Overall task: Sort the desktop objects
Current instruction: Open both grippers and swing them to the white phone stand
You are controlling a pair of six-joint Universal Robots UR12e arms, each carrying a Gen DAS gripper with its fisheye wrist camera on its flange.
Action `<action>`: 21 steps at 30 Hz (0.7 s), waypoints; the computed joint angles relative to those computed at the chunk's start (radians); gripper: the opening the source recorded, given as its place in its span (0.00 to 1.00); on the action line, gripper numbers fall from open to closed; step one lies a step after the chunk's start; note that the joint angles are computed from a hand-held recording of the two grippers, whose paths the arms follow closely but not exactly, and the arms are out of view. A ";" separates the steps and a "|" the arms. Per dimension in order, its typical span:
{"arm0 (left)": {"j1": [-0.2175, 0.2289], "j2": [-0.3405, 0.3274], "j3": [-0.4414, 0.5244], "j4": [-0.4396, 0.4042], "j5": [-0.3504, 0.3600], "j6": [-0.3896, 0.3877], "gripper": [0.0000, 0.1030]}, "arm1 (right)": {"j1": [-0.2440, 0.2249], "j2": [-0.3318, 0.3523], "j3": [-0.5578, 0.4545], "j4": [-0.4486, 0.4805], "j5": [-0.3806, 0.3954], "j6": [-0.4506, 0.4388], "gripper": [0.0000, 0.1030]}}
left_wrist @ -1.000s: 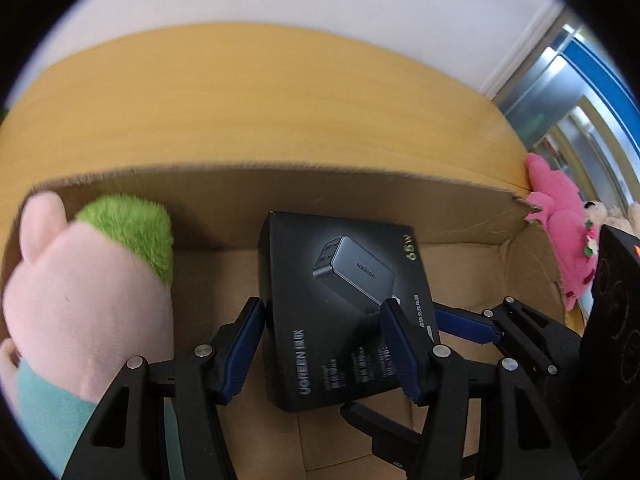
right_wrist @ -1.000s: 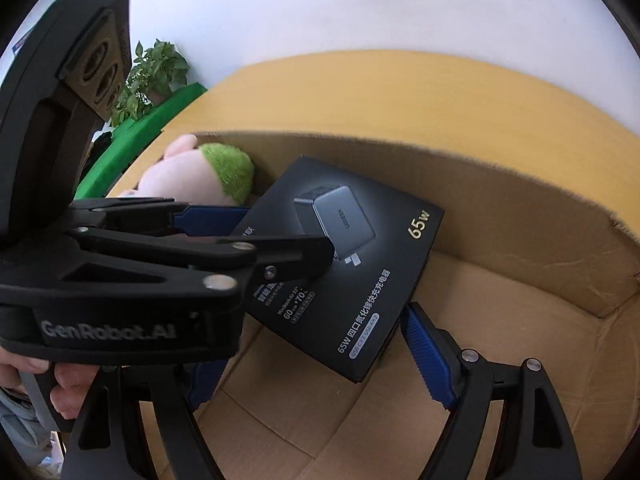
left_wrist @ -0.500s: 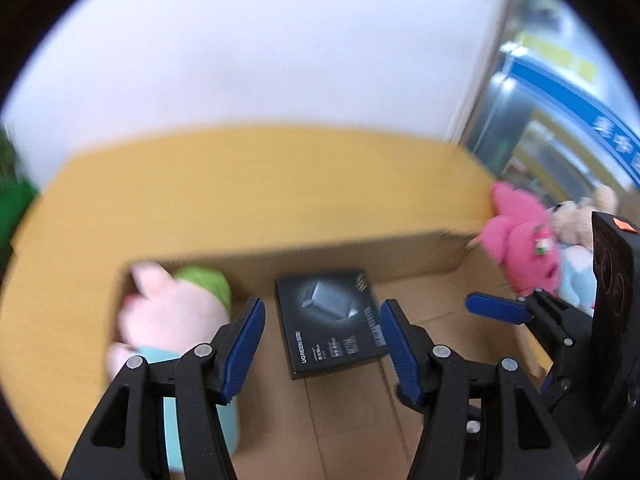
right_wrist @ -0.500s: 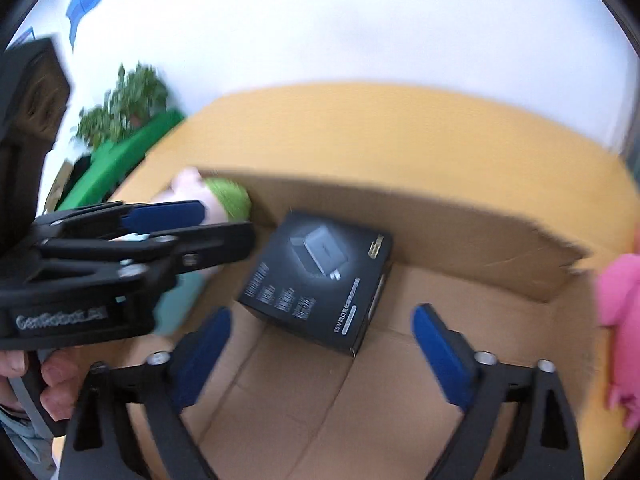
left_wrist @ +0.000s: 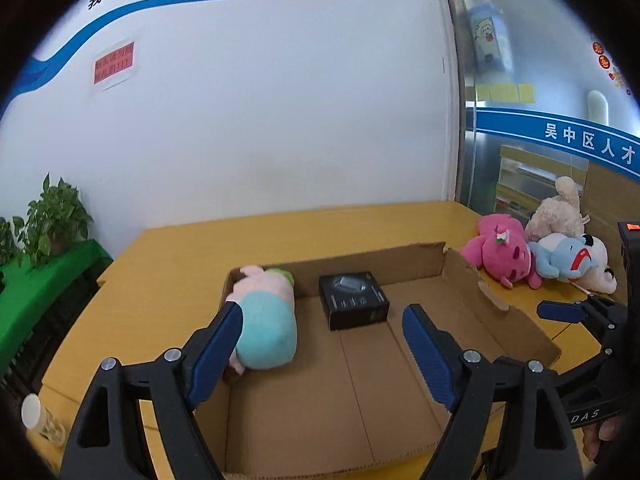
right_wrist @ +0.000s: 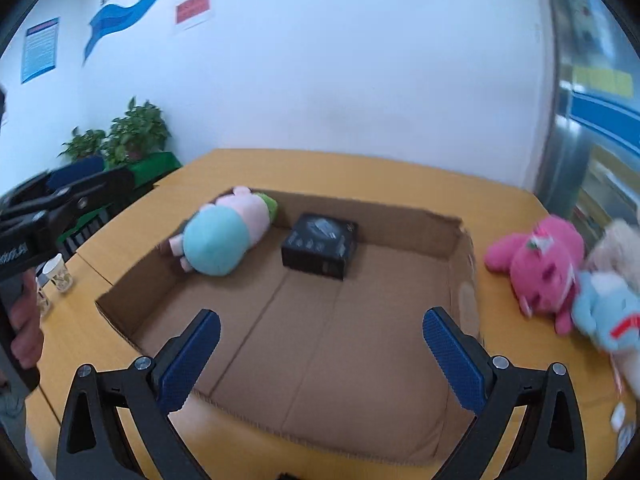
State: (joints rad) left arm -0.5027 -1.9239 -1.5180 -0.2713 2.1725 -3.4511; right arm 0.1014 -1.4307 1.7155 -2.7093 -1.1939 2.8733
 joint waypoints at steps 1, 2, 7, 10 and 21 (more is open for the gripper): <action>0.000 0.004 -0.014 -0.021 0.001 -0.033 0.80 | -0.002 -0.008 0.017 0.001 -0.003 0.017 1.00; -0.004 0.008 -0.027 -0.035 0.007 -0.058 0.80 | -0.004 -0.010 0.028 0.012 -0.004 0.032 1.00; -0.010 0.004 -0.075 -0.065 0.054 -0.121 0.80 | 0.007 -0.013 0.089 -0.019 -0.040 0.077 1.00; 0.000 0.008 -0.101 -0.089 0.022 -0.178 0.80 | 0.019 -0.005 0.108 -0.052 -0.076 0.091 1.00; 0.003 -0.005 -0.127 -0.110 0.041 -0.219 0.80 | 0.021 0.006 0.159 -0.184 -0.092 0.137 1.00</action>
State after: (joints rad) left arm -0.4995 -1.9292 -1.6451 -0.3811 2.2131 -3.6702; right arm 0.1222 -1.4242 1.8746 -2.8931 -1.2856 3.0108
